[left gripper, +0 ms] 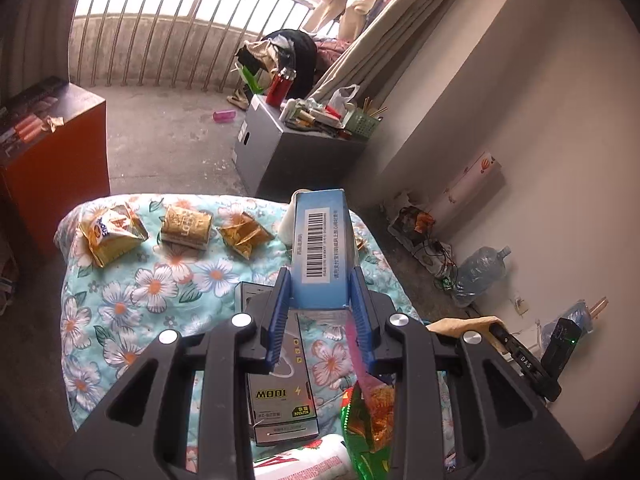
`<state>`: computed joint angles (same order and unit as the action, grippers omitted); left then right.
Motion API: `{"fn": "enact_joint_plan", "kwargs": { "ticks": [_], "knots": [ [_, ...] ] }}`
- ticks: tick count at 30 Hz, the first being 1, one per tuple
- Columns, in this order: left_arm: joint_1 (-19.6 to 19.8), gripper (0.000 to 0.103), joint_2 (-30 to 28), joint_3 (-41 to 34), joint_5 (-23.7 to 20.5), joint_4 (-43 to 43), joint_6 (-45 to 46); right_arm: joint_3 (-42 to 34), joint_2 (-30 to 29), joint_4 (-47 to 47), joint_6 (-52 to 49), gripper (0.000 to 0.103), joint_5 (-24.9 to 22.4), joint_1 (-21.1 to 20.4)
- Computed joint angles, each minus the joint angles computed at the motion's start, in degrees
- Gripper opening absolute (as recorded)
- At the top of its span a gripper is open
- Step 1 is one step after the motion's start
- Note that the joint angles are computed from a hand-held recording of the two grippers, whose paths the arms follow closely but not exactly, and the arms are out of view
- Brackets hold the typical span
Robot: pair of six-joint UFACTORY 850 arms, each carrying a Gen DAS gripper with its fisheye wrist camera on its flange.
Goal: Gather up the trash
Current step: 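Carry the blue box and tan napkin over the blue wastebasket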
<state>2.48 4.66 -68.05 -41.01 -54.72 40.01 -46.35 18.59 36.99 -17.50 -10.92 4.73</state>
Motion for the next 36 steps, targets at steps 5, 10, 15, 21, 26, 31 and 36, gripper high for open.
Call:
{"fn": "enact_joint_plan", "kwargs": {
  "ticks": [5,10,15,21,26,31,36],
  "knots": [
    [-4.0,0.028,3.8,0.2,0.6,2.0,-1.0,3.4,6.7,6.0,-5.3,0.004,-0.3,-4.0],
    [-11.7,0.028,5.3,-0.5,0.7,4.1,-2.8,6.3,12.5,9.0,-8.2,0.004,-1.6,-10.0],
    [-22.5,0.028,1.6,-3.9,1.9,8.4,-6.1,9.2,17.3,11.7,-11.8,0.004,-5.3,-19.8],
    [-36.9,0.028,-11.0,-13.7,2.7,18.6,-13.8,11.3,17.6,15.1,-17.4,0.004,-9.5,-32.9],
    [-46.4,0.028,-23.6,-24.3,3.1,30.7,-21.4,11.5,11.1,14.9,-19.5,0.004,-9.1,-40.4],
    [-53.5,0.028,-39.1,-38.1,1.0,42.9,-27.3,10.1,0.7,20.0,-26.5,0.004,-8.0,-44.7],
    [-56.4,0.028,-56.4,-57.2,-6.6,45.7,-31.0,5.8,-12.1,20.8,-28.8,0.004,-5.4,-45.6]
  ]
}}
